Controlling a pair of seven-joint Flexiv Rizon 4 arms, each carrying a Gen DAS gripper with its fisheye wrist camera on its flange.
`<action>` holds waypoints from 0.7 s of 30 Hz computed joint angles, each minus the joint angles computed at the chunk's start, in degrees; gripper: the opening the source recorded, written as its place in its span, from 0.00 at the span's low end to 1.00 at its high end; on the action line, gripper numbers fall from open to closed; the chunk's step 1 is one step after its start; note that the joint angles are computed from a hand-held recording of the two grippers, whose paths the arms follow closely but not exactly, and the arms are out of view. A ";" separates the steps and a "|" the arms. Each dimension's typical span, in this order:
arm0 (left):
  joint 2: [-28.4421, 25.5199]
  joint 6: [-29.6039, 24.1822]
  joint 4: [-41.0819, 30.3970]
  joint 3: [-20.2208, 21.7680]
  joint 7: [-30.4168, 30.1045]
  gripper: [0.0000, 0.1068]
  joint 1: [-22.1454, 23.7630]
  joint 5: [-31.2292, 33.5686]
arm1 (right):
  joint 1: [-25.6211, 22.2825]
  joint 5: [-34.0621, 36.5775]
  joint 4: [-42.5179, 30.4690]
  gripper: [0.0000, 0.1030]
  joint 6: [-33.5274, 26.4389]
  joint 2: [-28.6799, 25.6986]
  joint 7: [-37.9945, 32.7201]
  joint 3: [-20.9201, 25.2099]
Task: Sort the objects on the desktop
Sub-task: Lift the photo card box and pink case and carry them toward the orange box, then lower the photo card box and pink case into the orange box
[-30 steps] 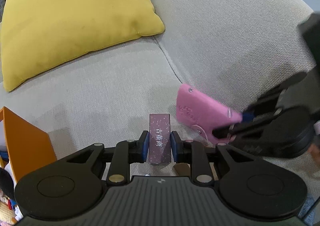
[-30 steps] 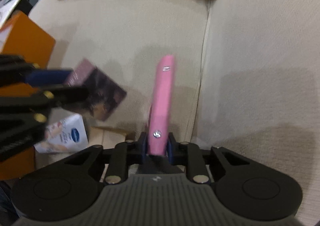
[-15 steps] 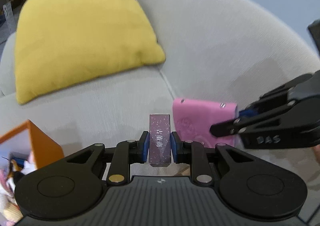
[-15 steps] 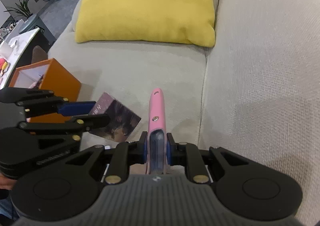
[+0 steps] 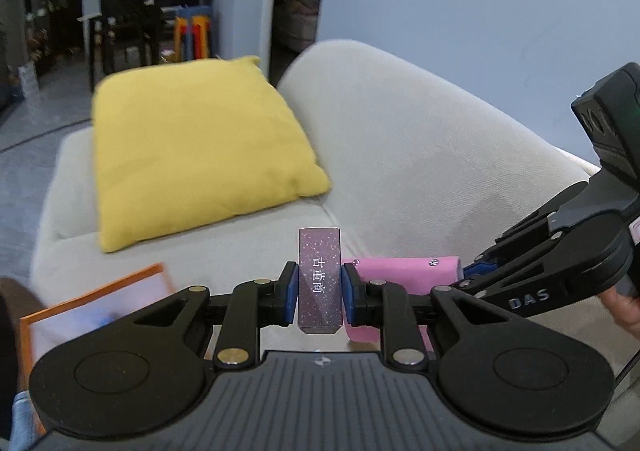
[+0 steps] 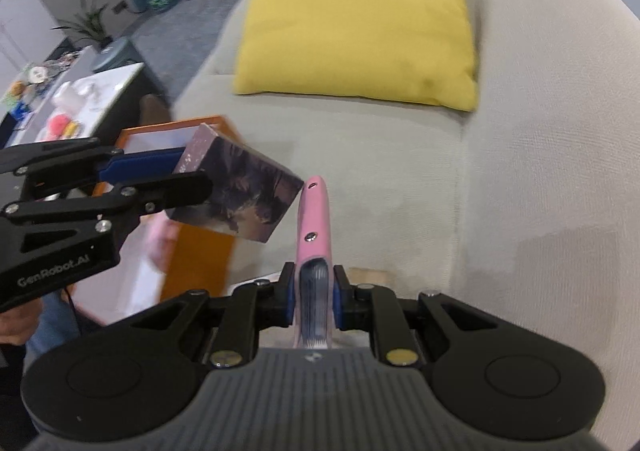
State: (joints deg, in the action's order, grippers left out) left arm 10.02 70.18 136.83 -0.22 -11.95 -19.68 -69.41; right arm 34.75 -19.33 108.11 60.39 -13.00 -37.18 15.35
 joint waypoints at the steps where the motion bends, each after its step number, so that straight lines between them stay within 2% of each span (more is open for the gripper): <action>1: 1.06 0.06 0.65 0.56 0.35 0.24 0.26 0.13 | 0.34 0.26 -0.59 0.18 0.19 -0.18 -0.44 0.48; 6: 6.37 0.17 3.84 4.16 -0.10 0.24 2.95 4.11 | 2.76 1.24 -5.51 0.18 -1.30 -2.81 -3.18 1.89; 10: 7.60 1.23 5.22 6.74 -0.72 0.24 5.54 6.88 | 4.52 4.76 -11.74 0.18 -3.99 -6.64 -7.80 3.40; 16: 6.09 -0.14 6.10 9.46 -0.29 0.24 9.50 9.51 | 7.13 11.17 -25.51 0.18 -12.07 -15.90 -15.47 4.90; 21: 2.67 -2.54 6.24 9.76 2.92 0.24 12.17 7.81 | 9.97 14.35 -36.92 0.18 -21.21 -23.80 -18.42 3.64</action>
State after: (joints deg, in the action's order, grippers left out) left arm 12.69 67.64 143.07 9.53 -9.03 -7.51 -61.61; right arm 44.71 -4.98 71.19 39.18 -36.80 -55.60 19.00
